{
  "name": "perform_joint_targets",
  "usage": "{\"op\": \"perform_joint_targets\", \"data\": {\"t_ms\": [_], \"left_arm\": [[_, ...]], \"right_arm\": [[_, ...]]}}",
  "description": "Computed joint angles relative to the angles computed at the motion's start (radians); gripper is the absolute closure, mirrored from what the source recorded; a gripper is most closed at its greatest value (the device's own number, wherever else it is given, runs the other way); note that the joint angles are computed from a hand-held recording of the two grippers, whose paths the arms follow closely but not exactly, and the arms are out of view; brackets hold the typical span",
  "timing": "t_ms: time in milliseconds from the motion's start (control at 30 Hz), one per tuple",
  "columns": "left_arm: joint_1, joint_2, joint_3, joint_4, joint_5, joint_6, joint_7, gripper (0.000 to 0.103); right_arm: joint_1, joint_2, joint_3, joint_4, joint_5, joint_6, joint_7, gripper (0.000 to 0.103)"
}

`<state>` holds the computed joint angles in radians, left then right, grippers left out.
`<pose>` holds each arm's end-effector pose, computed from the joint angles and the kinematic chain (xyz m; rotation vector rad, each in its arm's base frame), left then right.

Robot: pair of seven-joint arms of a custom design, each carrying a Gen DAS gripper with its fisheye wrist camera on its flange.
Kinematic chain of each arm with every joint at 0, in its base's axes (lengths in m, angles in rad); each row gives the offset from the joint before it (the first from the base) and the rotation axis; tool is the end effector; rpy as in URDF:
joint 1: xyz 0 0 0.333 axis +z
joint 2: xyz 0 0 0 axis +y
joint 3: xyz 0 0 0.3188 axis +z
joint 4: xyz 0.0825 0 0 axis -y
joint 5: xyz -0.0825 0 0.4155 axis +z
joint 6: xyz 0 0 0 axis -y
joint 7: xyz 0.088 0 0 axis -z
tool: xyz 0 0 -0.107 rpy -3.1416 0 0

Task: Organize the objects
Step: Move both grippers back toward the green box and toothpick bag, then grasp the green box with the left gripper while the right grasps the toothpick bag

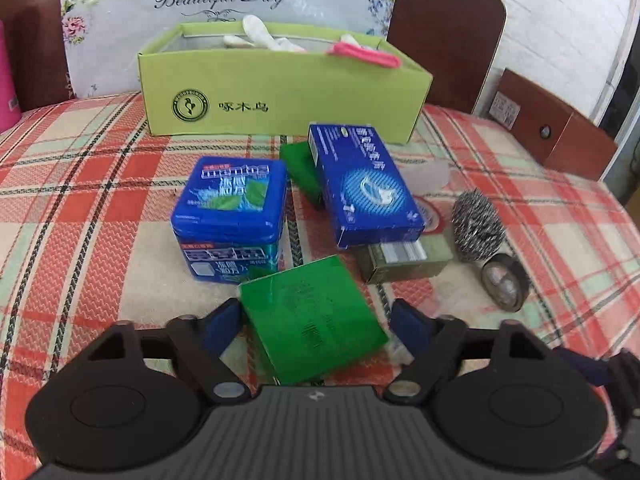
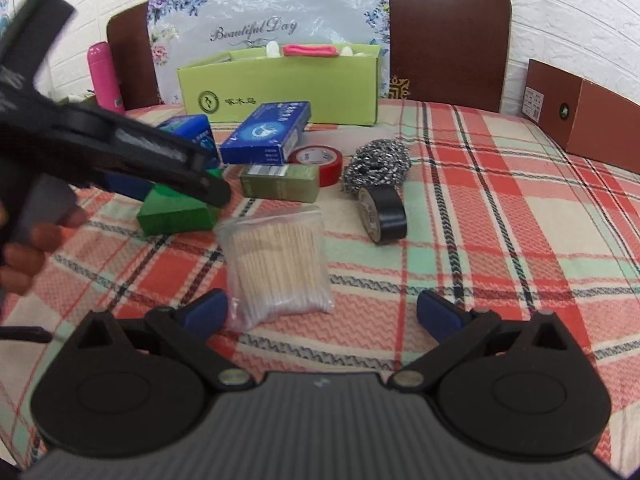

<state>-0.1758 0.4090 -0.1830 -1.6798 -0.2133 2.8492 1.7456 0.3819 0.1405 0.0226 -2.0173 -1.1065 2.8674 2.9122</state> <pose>0.7037 -0.2315 0.4441 -1.5557 2.1312 -0.9882 0.5665 0.2963 0.4264 -1.7120 1.6446 -0.7374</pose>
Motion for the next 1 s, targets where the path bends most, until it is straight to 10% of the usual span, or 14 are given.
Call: {"op": "perform_joint_targets", "data": {"t_ms": [167,500,700,867,1000], "left_arm": [[0.134,-0.070,-0.120,-0.080,-0.173,-0.027,0.266,0.033],[0.050,-0.181,0.002,-0.229,-0.094,0.037,0.138,0.027],[0.045,-0.172,0.006,-0.221,-0.083,0.046,0.112,0.030],[0.071,-0.165,-0.027,-0.224,-0.124,0.058,0.146,0.036],[0.106,-0.182,-0.065,-0.234,-0.213,0.049,0.237,0.037]], "right_arm": [[-0.004,0.028,0.001,0.023,0.033,0.067,-0.061,0.000],[0.025,0.074,-0.028,0.068,0.134,0.066,-0.165,0.008],[0.029,0.064,-0.036,0.062,0.163,0.052,-0.167,0.025],[0.039,0.063,-0.041,0.069,0.109,0.036,-0.145,0.071],[0.026,0.047,-0.028,0.055,0.147,0.052,-0.168,0.080]]}}
